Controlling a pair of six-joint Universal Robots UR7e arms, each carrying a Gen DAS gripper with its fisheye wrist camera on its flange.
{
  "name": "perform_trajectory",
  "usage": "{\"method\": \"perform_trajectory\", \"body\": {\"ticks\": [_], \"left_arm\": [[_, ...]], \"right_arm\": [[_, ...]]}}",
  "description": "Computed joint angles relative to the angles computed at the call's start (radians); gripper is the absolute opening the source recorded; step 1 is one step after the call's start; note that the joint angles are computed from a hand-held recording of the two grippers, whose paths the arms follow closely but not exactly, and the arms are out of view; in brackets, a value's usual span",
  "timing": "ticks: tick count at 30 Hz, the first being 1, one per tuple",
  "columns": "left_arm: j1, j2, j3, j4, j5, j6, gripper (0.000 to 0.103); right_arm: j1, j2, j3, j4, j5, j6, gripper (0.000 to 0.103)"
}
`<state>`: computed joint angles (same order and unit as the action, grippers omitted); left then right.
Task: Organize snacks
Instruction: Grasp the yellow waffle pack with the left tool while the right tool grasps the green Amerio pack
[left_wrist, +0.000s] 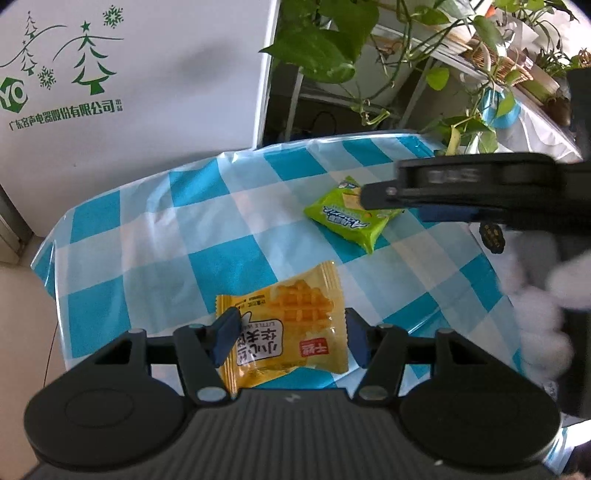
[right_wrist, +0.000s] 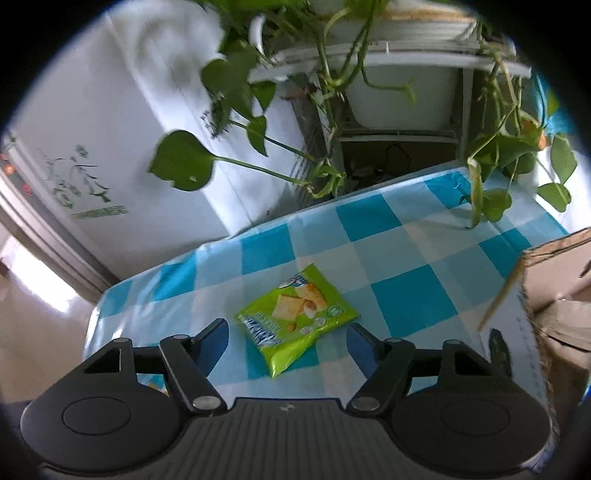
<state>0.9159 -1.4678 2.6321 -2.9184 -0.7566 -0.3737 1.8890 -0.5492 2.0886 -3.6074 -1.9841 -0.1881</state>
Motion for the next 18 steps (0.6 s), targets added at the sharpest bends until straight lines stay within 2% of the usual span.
{"method": "perform_trajectory", "body": {"ticks": [10, 13, 15, 18], "left_arm": [[0.004, -0.015, -0.005, 0.046, -0.019, 0.006, 0.058], [0.011, -0.012, -0.009, 0.060, -0.022, 0.005, 0.060], [0.015, -0.014, -0.009, 0.061, -0.026, 0.002, 0.061], [0.013, -0.013, -0.009, 0.068, -0.024, 0.000, 0.063]], "right_arm": [[-0.012, 0.114, -0.130, -0.036, -0.039, -0.070, 0.075], [-0.008, 0.142, -0.160, -0.030, -0.069, -0.121, 0.071], [-0.012, 0.148, -0.162, -0.033, -0.063, -0.126, 0.070], [-0.008, 0.142, -0.163, -0.006, -0.067, -0.154, 0.061]]}}
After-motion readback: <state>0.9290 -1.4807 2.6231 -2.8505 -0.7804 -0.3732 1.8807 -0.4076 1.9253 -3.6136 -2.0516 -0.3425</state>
